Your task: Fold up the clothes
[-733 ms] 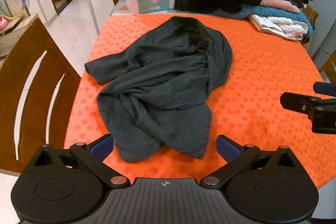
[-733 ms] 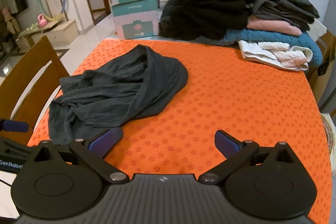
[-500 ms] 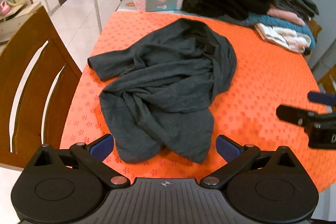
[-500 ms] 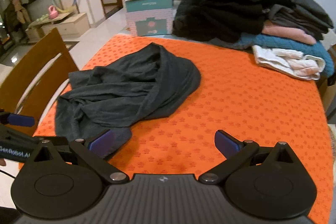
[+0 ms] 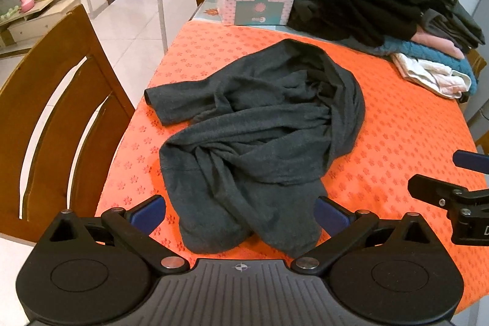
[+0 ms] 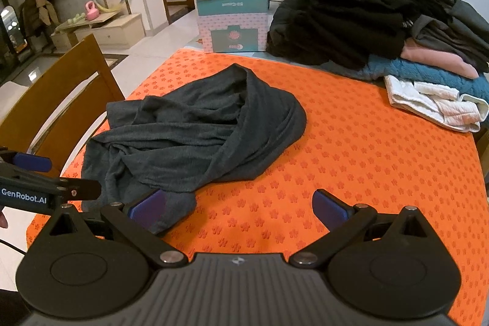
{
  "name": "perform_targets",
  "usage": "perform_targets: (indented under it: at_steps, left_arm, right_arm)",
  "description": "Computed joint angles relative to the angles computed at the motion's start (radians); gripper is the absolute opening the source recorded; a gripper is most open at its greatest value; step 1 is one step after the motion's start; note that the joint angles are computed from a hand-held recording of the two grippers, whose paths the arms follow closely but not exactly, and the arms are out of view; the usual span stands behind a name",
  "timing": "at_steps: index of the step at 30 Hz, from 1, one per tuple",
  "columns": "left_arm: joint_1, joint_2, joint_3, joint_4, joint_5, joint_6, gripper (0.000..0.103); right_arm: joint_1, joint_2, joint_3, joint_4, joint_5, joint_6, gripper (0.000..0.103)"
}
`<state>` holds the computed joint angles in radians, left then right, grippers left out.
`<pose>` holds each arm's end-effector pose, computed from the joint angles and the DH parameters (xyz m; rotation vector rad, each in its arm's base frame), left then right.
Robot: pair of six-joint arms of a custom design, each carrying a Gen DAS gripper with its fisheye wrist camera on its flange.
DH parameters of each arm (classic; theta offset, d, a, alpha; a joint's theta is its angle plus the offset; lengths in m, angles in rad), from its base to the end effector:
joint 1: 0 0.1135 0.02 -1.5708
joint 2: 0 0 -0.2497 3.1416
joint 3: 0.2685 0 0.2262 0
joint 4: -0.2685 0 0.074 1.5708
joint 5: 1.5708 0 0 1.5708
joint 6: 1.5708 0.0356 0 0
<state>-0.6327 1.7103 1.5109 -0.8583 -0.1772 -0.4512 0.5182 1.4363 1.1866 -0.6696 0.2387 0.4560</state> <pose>0.2730 -0.1924 0.2814 0.1759 2.6036 -0.1545 0.2461 0.1306 0.2788 0.0231 2.4579 0.1280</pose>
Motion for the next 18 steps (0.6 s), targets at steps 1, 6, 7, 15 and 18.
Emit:
perform_targets:
  at_steps: [1,6,7,15,18]
  left_arm:
    - [0.000,0.003,0.002,-0.001,-0.003,-0.004,0.103]
    - [-0.006,0.013,0.006,-0.008,-0.018,-0.028,0.103]
    - [-0.008,0.015,0.006,-0.010,-0.022,-0.031,0.103]
    - [-0.011,0.021,0.011,-0.026,-0.028,-0.045,0.103]
    - [-0.012,0.023,0.014,-0.033,-0.031,-0.051,0.103]
  right_arm:
    - [-0.002,0.002,0.002,-0.001,-0.001,-0.007,0.103]
    - [-0.013,0.011,0.010,-0.003,-0.016,-0.033,0.103]
    - [-0.015,0.012,0.010,-0.003,-0.019,-0.037,0.103]
    - [-0.019,0.026,0.008,0.004,-0.039,-0.052,0.103]
    - [-0.019,0.031,0.010,0.005,-0.043,-0.057,0.103]
